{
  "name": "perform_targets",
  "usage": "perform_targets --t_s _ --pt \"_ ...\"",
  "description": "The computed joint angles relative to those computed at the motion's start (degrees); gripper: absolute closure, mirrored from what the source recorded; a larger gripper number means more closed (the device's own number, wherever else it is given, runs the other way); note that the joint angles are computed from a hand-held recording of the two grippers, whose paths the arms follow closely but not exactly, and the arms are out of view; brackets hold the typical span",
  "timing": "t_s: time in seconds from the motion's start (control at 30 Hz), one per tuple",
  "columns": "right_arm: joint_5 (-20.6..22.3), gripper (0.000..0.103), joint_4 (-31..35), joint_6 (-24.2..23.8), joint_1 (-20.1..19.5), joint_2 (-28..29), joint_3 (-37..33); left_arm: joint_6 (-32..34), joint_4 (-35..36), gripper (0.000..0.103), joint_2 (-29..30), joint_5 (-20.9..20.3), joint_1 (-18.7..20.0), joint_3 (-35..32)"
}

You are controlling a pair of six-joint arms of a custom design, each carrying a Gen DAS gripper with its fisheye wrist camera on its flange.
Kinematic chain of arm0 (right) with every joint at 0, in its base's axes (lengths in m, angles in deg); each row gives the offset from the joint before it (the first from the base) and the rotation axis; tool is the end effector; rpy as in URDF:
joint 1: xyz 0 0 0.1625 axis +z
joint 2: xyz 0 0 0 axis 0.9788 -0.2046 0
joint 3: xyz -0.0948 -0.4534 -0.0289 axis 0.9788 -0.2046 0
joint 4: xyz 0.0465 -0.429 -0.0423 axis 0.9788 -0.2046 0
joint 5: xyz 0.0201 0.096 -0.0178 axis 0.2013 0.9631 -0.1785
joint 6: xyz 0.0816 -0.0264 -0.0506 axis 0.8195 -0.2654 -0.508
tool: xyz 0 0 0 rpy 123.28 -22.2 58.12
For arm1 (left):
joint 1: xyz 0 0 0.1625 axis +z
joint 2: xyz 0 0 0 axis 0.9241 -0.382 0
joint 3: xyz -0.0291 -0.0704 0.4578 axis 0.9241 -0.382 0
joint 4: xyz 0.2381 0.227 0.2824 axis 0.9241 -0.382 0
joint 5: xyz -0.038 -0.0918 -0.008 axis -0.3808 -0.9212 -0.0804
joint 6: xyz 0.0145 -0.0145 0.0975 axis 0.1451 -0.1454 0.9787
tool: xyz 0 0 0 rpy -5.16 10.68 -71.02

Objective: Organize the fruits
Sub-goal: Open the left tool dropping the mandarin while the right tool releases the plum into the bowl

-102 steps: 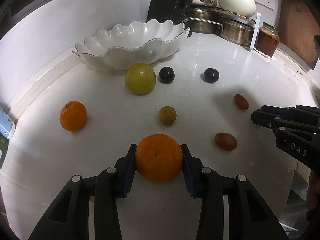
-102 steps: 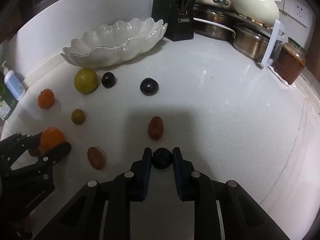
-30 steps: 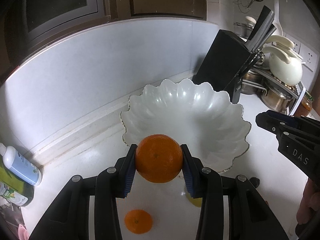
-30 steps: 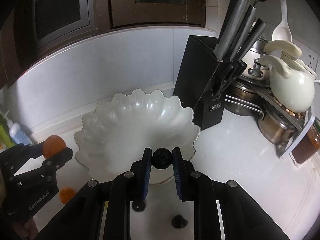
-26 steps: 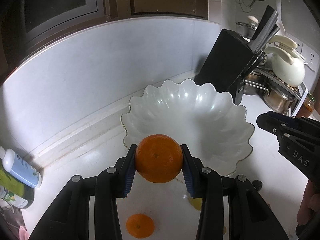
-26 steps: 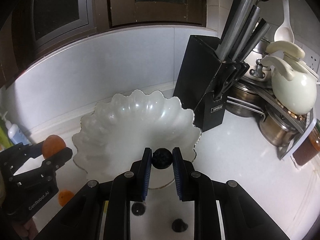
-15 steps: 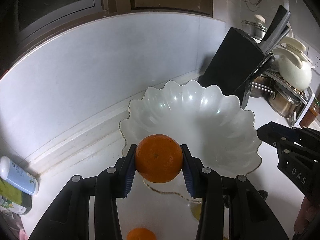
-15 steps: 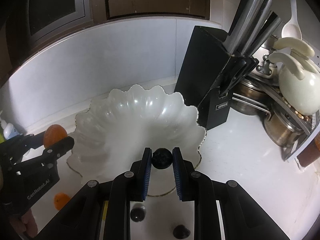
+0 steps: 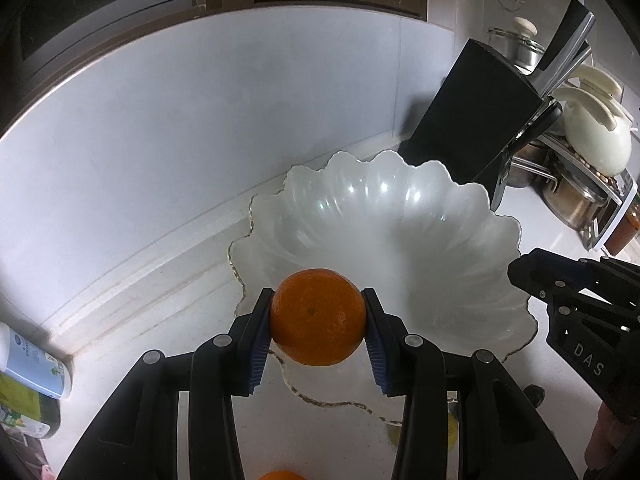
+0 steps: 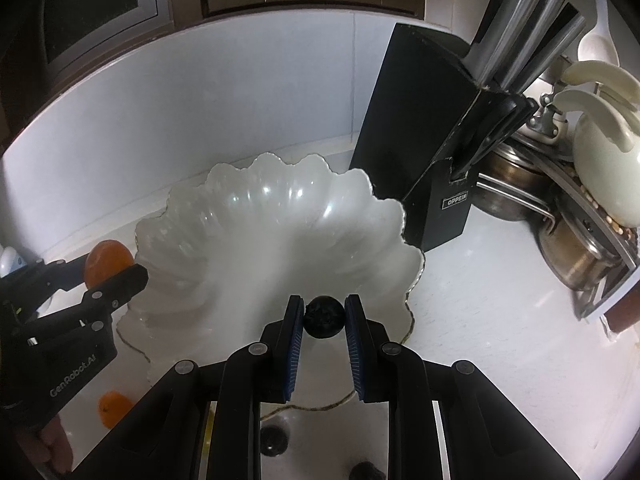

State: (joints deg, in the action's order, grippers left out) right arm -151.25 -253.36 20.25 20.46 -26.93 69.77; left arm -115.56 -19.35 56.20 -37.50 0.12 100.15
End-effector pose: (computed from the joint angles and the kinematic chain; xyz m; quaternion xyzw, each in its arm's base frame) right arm 0.2072 -0.8080 0.0364 0.2275 -0.8806 0.2809 0.3063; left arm -0.1021 -0.7954 0.1021 0.1548 0.8579 -0.3211 0.3700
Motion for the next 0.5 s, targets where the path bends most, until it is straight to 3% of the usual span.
perform_targets --t_s 0.13,0.2,0.33,0.5 --pt "0.16 0.08 0.6 -0.25 0.03 0.18 -0.33 0.24 0.42 0.059 0.38 -0.42 0.0 -0.5" --pt "-0.39 0.078 0.75 -0.72 0.14 0.47 -0.75 2.2 -2.46 0.045 -0.25 -1.79 -0.21 1.01" --pt "-1.06 0.048 -0.55 -0.66 0.28 0.74 -1.12 3.36 -4.99 0.038 -1.48 -1.89 -0.23 2.83" --pt "-1.34 0.034 -1.36 -0.67 0.44 0.66 -1.21 3.13 -5.33 0.032 -1.9 -2.09 -0.34 3.38"
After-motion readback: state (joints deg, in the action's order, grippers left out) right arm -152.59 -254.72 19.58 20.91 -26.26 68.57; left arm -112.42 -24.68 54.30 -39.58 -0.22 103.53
